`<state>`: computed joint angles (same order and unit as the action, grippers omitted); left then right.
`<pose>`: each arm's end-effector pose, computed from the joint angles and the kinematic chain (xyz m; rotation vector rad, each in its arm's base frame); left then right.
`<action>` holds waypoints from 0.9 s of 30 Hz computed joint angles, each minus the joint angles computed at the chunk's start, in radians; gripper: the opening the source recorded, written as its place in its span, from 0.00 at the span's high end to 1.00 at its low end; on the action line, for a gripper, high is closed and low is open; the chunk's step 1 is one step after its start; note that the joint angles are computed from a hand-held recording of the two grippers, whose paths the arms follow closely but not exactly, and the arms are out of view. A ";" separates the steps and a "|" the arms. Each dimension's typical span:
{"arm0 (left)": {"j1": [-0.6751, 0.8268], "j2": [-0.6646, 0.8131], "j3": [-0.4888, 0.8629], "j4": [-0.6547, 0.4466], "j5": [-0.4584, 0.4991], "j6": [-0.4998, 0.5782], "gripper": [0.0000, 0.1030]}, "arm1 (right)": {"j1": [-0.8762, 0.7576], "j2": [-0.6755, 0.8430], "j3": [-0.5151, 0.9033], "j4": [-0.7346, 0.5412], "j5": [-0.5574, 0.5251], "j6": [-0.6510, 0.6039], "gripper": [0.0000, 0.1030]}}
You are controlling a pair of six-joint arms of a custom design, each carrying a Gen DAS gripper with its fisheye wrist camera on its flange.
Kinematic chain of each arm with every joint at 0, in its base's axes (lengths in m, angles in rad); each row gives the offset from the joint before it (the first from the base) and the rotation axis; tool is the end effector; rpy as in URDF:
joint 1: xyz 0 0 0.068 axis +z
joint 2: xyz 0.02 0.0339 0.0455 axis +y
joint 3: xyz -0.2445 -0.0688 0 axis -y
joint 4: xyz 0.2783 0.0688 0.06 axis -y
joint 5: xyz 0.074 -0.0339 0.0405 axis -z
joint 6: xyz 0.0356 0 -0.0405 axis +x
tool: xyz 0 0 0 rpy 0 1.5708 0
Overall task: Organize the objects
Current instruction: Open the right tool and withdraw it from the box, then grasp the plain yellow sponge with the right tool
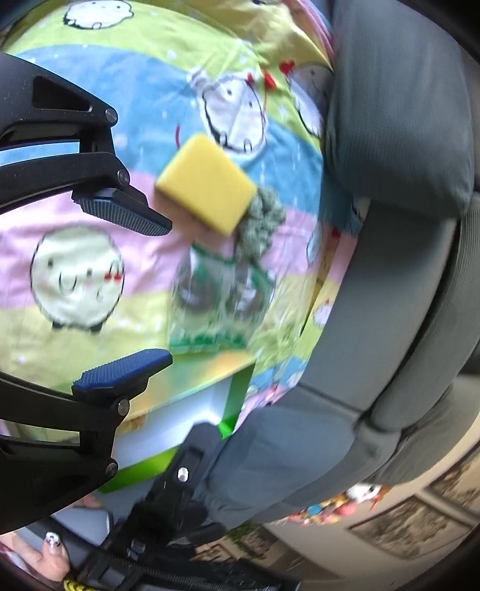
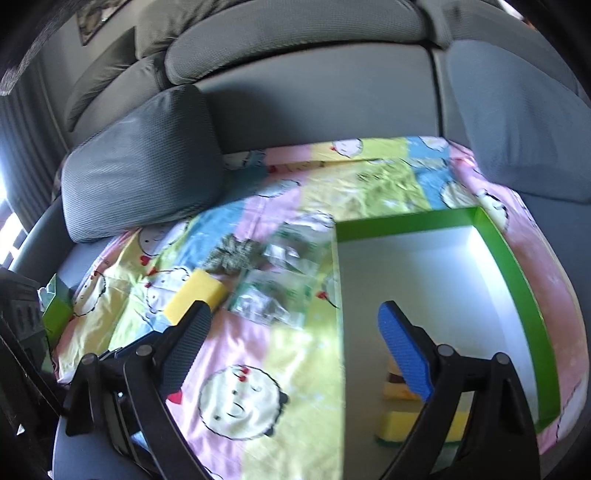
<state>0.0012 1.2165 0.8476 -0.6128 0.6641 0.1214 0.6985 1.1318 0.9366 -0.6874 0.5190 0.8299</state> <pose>0.2731 -0.0216 0.2136 0.3964 2.3903 -0.7846 0.2161 0.1584 0.2587 0.3692 2.2797 0.1294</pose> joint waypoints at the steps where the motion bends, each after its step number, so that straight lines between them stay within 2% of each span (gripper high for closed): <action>1: 0.018 0.019 0.007 0.007 0.001 0.000 0.37 | 0.001 0.019 0.011 0.018 -0.002 -0.011 0.11; 5: 0.090 0.121 0.043 0.046 0.016 -0.008 0.37 | -0.019 0.089 0.050 0.112 -0.076 -0.071 0.11; 10: 0.153 0.252 0.091 0.099 0.049 -0.042 0.37 | -0.047 0.255 0.170 0.183 -0.177 -0.126 0.11; 14: 0.170 0.332 0.125 0.101 0.060 -0.037 0.37 | -0.090 0.434 0.293 0.234 -0.324 -0.181 0.11; 18: 0.179 0.390 0.143 0.112 0.078 -0.043 0.37 | -0.126 0.635 0.460 0.216 -0.416 -0.211 0.14; 21: 0.177 0.421 0.155 0.114 0.085 -0.042 0.37 | -0.137 0.774 0.589 0.157 -0.432 -0.243 0.17; 27: 0.166 0.443 0.157 0.134 0.068 -0.053 0.37 | -0.160 0.902 0.697 0.111 -0.453 -0.238 0.25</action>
